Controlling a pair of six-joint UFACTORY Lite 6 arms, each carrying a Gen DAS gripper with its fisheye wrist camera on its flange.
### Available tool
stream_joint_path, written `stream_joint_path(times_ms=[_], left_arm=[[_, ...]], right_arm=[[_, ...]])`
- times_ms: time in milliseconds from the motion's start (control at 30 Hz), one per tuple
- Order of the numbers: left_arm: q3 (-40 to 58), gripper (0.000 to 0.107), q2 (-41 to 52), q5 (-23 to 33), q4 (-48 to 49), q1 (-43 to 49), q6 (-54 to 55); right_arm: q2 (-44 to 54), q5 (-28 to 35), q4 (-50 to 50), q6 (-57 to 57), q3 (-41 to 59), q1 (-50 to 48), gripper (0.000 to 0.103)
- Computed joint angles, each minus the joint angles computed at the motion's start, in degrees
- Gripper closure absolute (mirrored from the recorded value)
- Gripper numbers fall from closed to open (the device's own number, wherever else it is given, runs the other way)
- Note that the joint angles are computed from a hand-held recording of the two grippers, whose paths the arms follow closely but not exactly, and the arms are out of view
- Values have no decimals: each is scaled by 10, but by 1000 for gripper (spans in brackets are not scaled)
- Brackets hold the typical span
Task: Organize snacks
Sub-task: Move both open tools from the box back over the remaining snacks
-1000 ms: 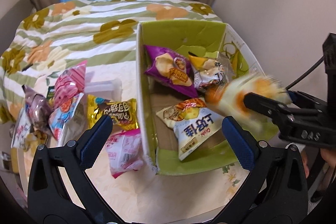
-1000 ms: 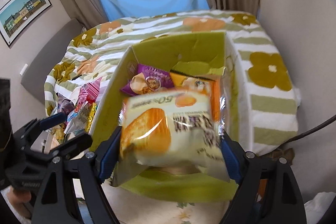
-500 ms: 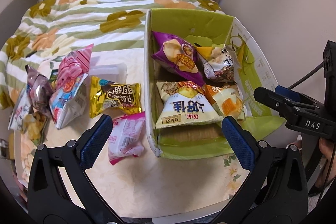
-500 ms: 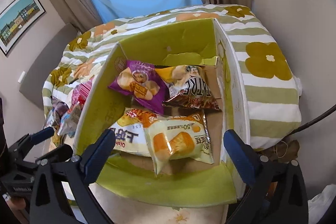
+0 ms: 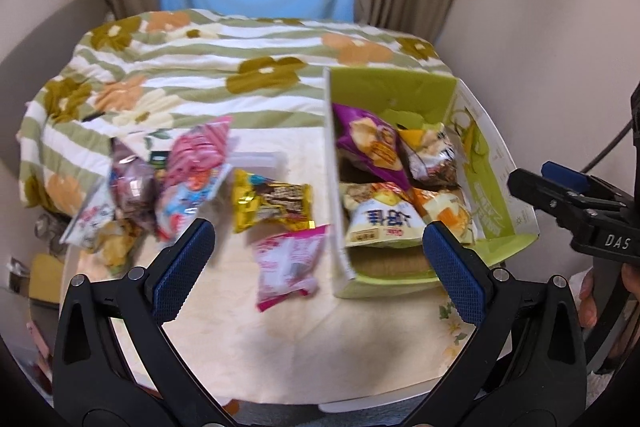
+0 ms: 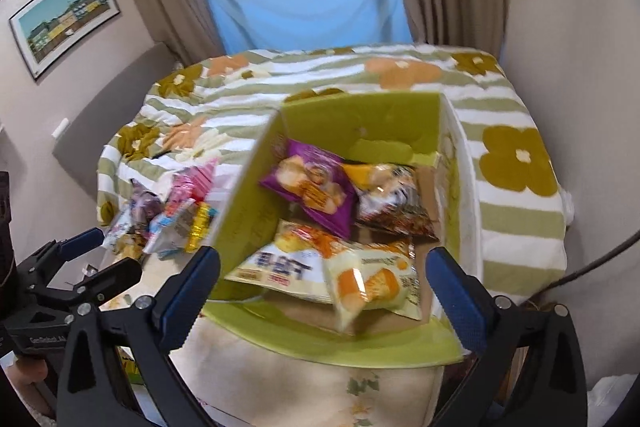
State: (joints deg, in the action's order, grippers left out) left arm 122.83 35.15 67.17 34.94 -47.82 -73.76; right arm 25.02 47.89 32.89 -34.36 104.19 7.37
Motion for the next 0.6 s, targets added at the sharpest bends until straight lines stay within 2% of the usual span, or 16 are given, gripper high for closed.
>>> stream_joint_path(times_ms=[200,400,533,600], left_arm=[[-221,4,-173,-10,40,-10,-84],[-483,4,-377,-65,51,14,-148],[-609,4,-499,-93,44,57,-141],[-666,4,-564,-115,22,106,-98]], right_arm=[[-45,-22,16,0,-34,51,0],[-74,-79,-17,55,-68,137,0],[-63,-108,-55,118,-61,207,0],[-37,-116,-99,175,-33,248,0]])
